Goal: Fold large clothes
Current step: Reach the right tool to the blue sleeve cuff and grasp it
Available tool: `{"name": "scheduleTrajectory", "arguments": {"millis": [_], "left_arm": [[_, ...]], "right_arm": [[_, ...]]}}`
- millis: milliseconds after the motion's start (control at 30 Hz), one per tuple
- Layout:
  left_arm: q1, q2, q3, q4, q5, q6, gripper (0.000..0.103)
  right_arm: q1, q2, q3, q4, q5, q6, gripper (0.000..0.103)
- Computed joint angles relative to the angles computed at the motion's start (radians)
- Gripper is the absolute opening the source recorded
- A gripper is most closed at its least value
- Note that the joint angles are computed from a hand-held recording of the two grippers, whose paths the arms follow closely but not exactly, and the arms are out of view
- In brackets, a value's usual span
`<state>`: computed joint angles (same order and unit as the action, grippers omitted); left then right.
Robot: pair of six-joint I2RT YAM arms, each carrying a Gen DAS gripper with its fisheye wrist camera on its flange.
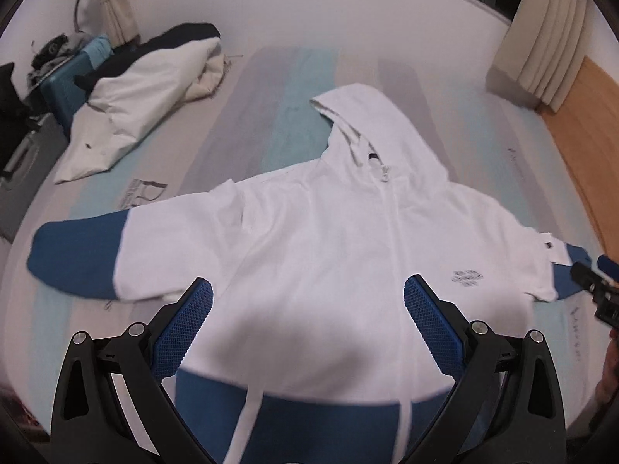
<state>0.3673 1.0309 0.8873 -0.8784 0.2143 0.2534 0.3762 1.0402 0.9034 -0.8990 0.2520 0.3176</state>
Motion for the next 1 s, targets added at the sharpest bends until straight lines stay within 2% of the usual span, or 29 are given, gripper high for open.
{"name": "scheduleTrajectory", "arguments": {"millis": [100, 233, 333, 433, 567, 667, 867, 1000], "left_arm": [[-0.100, 0.095, -0.056, 0.149, -0.069, -0.057, 0.097], [-0.248, 0.216, -0.102, 0.299, -0.150, -0.158, 0.097], [-0.380, 0.338, -0.105, 0.399, -0.229, -0.269, 0.097], [-0.491, 0.455, -0.080, 0.467, -0.284, -0.377, 0.097], [-0.613, 0.603, -0.017, 0.513, -0.386, -0.508, 0.097], [-0.667, 0.675, 0.028, 0.520, -0.423, -0.576, 0.097], [-0.747, 0.827, 0.144, 0.493, -0.463, -0.664, 0.097], [-0.777, 0.899, 0.207, 0.473, -0.483, -0.686, 0.097]], "right_arm": [[-0.229, 0.073, -0.106, 0.209, -0.097, -0.140, 0.096], [-0.537, 0.239, -0.143, 0.392, -0.235, -0.339, 0.096], [-0.762, 0.400, -0.089, 0.473, -0.309, -0.493, 0.096], [-0.962, 0.562, 0.028, 0.488, -0.376, -0.635, 0.096], [-1.183, 0.809, 0.281, 0.439, -0.408, -0.797, 0.096], [-1.322, 1.043, 0.583, 0.312, -0.426, -0.890, 0.096], [-1.463, 1.386, 1.077, 0.105, -0.413, -0.978, 0.096], [-1.506, 1.546, 1.317, -0.034, -0.426, -1.001, 0.096]]}}
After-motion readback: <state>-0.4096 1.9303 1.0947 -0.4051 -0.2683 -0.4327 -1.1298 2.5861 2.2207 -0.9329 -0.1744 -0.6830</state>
